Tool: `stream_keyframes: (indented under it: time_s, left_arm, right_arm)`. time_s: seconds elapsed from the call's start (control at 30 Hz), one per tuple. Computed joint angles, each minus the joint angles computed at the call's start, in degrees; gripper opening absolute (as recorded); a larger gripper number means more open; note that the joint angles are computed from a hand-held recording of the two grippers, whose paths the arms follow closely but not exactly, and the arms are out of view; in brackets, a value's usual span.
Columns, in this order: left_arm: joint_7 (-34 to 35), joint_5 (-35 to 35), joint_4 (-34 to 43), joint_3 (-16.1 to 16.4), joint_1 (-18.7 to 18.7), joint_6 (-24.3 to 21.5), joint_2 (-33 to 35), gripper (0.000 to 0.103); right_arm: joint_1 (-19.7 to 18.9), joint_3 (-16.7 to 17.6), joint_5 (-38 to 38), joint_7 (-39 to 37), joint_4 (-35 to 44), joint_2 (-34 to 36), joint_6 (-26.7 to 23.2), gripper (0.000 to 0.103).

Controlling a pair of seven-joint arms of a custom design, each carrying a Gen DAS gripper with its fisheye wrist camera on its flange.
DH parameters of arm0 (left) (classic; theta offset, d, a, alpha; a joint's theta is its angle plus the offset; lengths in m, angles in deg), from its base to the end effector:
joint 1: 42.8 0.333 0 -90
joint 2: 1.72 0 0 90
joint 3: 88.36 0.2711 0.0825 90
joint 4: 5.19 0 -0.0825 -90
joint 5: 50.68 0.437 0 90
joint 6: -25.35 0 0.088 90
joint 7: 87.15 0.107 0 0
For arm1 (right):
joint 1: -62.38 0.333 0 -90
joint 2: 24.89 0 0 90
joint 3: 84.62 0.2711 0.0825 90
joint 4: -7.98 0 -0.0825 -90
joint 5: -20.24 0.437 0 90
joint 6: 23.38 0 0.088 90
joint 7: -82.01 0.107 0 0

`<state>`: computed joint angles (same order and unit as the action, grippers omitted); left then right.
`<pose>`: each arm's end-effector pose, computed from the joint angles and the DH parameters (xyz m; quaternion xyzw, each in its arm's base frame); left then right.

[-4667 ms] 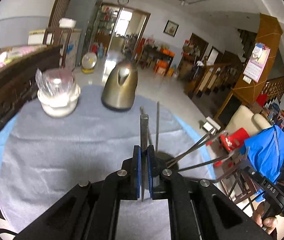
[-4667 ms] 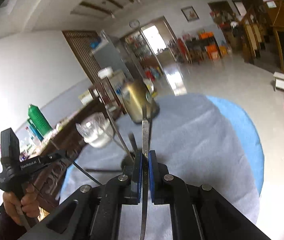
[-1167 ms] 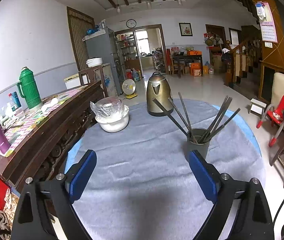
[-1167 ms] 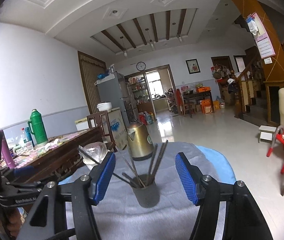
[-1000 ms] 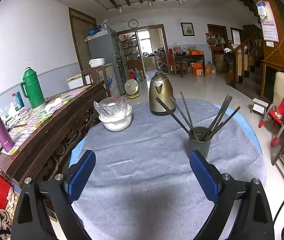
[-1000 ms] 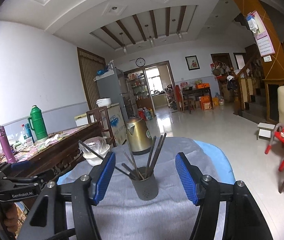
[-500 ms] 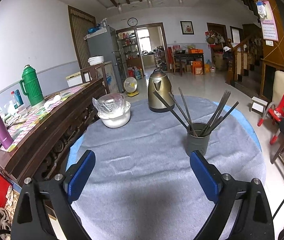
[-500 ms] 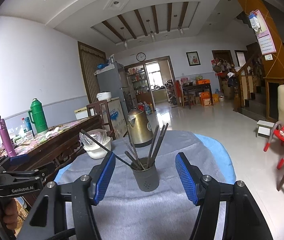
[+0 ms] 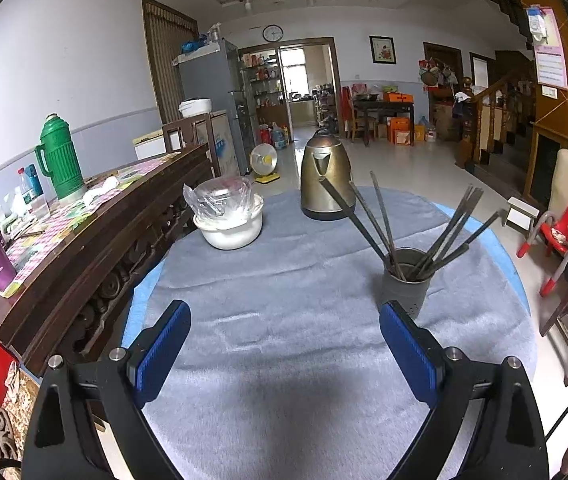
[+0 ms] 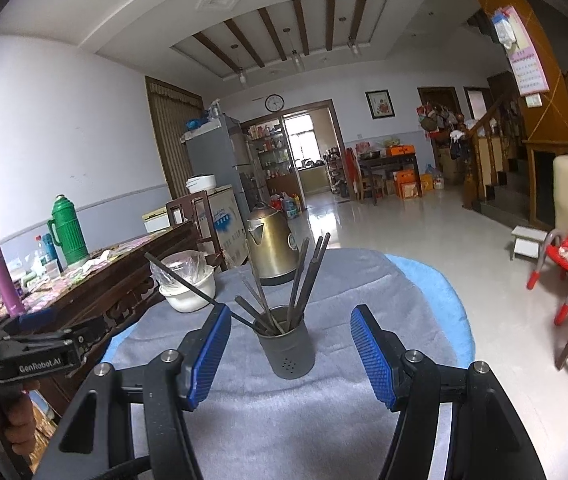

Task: Organize utensils
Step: 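Pull both open grippers back from the grey cup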

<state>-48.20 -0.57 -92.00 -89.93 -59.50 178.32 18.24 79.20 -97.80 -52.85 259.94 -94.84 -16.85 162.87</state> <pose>0.7034 -0.2534 0.4921 -0.6042 0.6361 -0.2930 0.3802 0.6494 0.1433 0.5031 -0.5466 0.6027 -0.3144 0.4889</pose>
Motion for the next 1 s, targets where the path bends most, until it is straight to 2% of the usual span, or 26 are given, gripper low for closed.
stream_keyframes:
  time_s: [0.03,0.1,0.17,0.23,0.27,0.37,0.47,0.73,0.87,1.0]
  left_arm:
    - [0.4,-0.5,0.7,-0.1,0.1,-0.3,0.5,0.095]
    - [1.3,-1.7,2.0,-0.2,0.4,-0.7,1.6,0.095]
    - [2.3,-3.1,3.2,-0.2,0.5,-0.8,2.6,0.095]
    - [3.1,-4.3,4.5,0.0,0.5,-0.9,3.7,0.095]
    - [3.5,-4.8,5.0,0.1,0.5,-1.0,4.1,0.095]
    - [5.1,-6.7,6.0,0.2,0.5,-0.9,5.1,0.095]
    - [6.8,-8.4,6.9,0.3,0.5,-1.1,6.1,0.095]
    - [9.5,-11.8,8.8,0.9,0.3,-1.6,7.9,0.095]
    - [10.3,-12.9,9.2,1.1,0.2,-2.0,8.4,0.095]
    - [10.2,-13.0,9.2,1.5,-0.1,-2.1,8.4,0.095]
  right_arm:
    - [-0.4,0.5,1.2,-0.9,0.3,0.4,0.1,0.067]
    - [0.9,-0.8,0.2,0.4,1.2,1.2,0.3,0.067]
    - [-0.6,1.3,5.9,-6.1,0.4,1.3,-0.2,0.067]
    - [-0.3,1.2,8.8,-9.1,0.0,1.5,-0.5,0.067]
    - [-0.9,2.2,11.7,-11.9,-0.3,1.7,-0.8,0.067]
    - [-6.0,8.6,23.6,-23.6,-1.3,2.3,-1.3,0.067]
    - [-9.2,13.0,31.0,-31.0,-1.5,3.0,-1.6,0.067]
    - [-12.9,19.9,42.7,-44.3,-0.5,5.2,-2.7,0.067]
    - [-12.9,20.7,46.5,-48.7,-0.1,5.7,-3.2,0.067]
    - [-11.3,19.7,49.6,-51.1,0.1,5.9,-3.4,0.067]
